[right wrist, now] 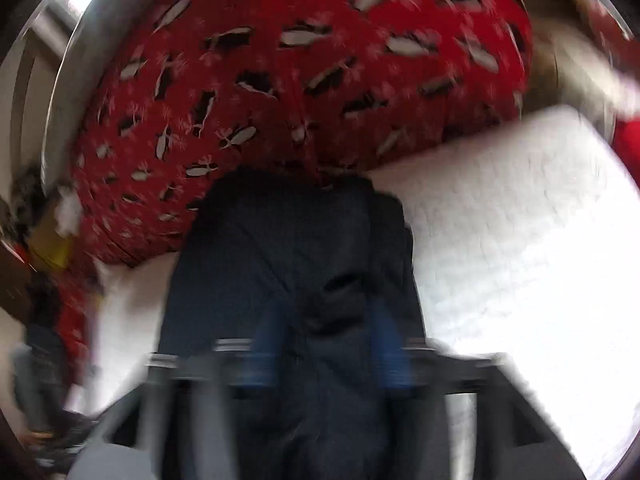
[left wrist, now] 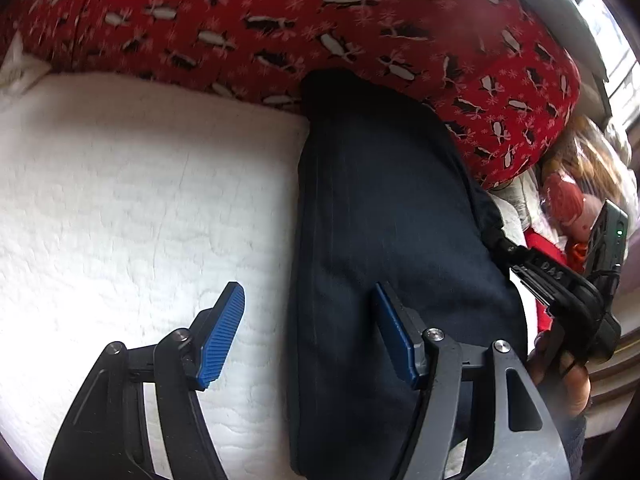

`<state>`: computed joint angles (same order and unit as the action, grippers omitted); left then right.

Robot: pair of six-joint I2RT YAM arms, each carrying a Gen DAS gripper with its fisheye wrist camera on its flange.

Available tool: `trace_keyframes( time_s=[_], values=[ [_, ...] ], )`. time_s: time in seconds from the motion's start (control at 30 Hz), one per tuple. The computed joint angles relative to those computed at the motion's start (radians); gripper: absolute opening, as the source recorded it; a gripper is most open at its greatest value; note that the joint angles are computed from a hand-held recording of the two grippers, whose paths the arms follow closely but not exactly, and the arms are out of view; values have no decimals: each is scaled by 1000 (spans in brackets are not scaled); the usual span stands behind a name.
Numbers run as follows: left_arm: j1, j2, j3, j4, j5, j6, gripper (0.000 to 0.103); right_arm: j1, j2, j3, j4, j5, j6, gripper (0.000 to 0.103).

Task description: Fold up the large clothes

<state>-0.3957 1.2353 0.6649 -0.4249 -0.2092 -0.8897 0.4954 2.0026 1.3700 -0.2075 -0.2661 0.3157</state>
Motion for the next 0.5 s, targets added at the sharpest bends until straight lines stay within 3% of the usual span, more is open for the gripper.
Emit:
trace_keyframes(
  time_s=[0.1, 0.17, 0.3, 0.37, 0.43, 0.5],
  values=[
    [0, 26, 9, 12, 12, 0, 65, -8, 103, 74, -74, 19, -14, 7],
    [-8, 27, 14, 2, -1, -3, 65, -2, 63, 41, -36, 24, -18, 11],
    [-34, 30, 29, -28, -43, -6, 65, 11, -141, -162, 118, 46, -56, 45],
    [-41, 30, 31, -36, -46, -11, 65, 20, -234, -299, 242, 32, -93, 91],
    [-50, 37, 36, -44, -53, -20, 65, 47, -251, -373, 300, 88, -134, 98],
    [-52, 41, 39, -49, -44, -27, 65, 87, -159, -317, 176, 209, -195, 98]
  ],
)
